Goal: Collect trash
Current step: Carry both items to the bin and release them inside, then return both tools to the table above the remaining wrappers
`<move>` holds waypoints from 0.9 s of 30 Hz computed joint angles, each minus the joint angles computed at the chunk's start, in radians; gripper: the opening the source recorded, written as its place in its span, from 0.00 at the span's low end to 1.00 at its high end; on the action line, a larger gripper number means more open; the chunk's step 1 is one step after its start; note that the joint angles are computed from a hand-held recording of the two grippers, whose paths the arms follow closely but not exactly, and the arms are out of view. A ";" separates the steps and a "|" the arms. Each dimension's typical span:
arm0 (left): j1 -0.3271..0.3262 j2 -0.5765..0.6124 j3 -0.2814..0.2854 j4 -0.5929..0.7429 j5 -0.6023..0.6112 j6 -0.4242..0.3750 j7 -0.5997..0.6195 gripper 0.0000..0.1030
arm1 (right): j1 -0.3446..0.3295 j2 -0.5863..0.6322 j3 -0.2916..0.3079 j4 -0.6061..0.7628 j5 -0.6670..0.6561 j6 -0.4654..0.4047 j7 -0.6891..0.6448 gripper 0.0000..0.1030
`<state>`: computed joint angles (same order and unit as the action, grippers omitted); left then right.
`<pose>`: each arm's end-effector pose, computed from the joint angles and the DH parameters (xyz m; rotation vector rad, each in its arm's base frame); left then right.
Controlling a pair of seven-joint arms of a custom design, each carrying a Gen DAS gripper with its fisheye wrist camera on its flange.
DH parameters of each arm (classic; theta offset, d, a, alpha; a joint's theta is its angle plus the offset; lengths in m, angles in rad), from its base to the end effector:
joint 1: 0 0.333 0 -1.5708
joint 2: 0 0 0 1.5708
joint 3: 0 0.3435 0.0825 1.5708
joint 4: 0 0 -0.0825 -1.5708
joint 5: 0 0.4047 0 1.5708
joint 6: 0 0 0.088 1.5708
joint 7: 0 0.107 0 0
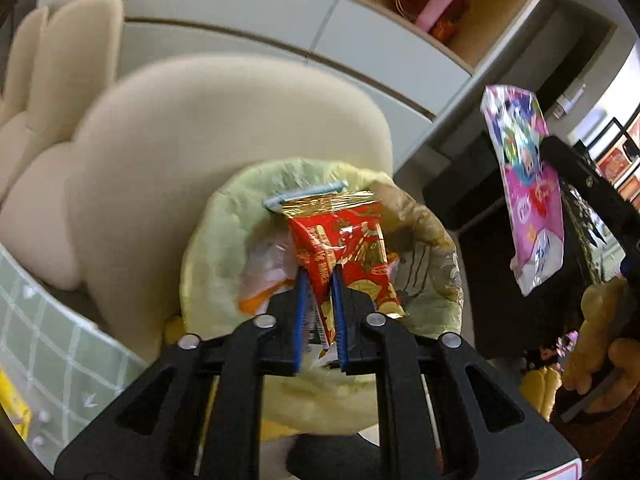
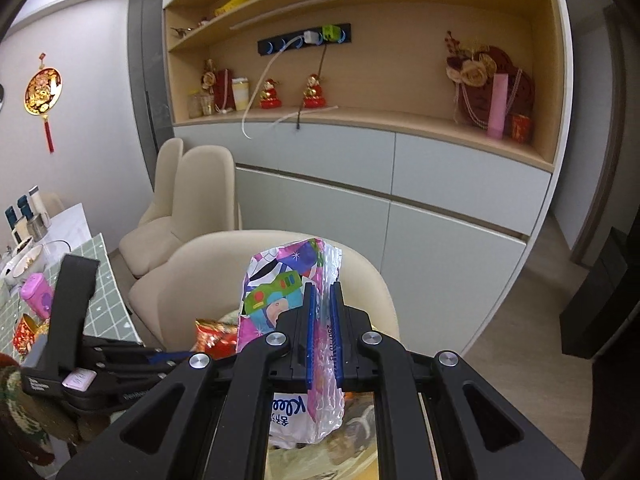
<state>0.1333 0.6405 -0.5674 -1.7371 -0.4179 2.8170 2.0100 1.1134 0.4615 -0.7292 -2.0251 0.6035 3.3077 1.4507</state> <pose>0.6994 -0.2310 0.3142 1.7043 -2.3688 1.0727 0.6158 0.2430 0.3991 -1.6686 1.5661 -0.7929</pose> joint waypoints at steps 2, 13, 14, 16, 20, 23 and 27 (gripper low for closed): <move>-0.011 0.030 0.009 0.037 0.011 -0.038 -0.007 0.31 | -0.048 0.005 0.038 0.017 -0.008 -0.014 0.005 0.08; 0.062 -0.049 -0.002 -0.077 -0.025 0.115 -0.071 0.44 | -0.549 0.072 0.572 0.189 -0.151 -0.117 -0.010 0.09; 0.073 -0.057 -0.007 -0.090 -0.023 0.126 -0.080 0.44 | -0.577 0.087 0.603 0.204 -0.194 -0.133 0.009 0.08; 0.096 -0.077 -0.016 -0.120 -0.021 0.151 -0.104 0.44 | -0.589 0.119 0.621 0.236 -0.235 -0.183 0.011 0.08; 0.120 -0.113 -0.019 -0.169 -0.002 0.171 -0.161 0.44 | -0.541 0.192 0.559 0.308 -0.344 -0.345 0.082 0.09; 0.122 -0.144 -0.003 -0.207 0.018 0.176 -0.210 0.44 | -0.490 0.211 0.490 0.322 -0.425 -0.404 0.164 0.08; 0.148 -0.216 -0.006 -0.298 0.015 0.191 -0.248 0.44 | -0.528 0.210 0.527 0.324 -0.458 -0.399 0.200 0.08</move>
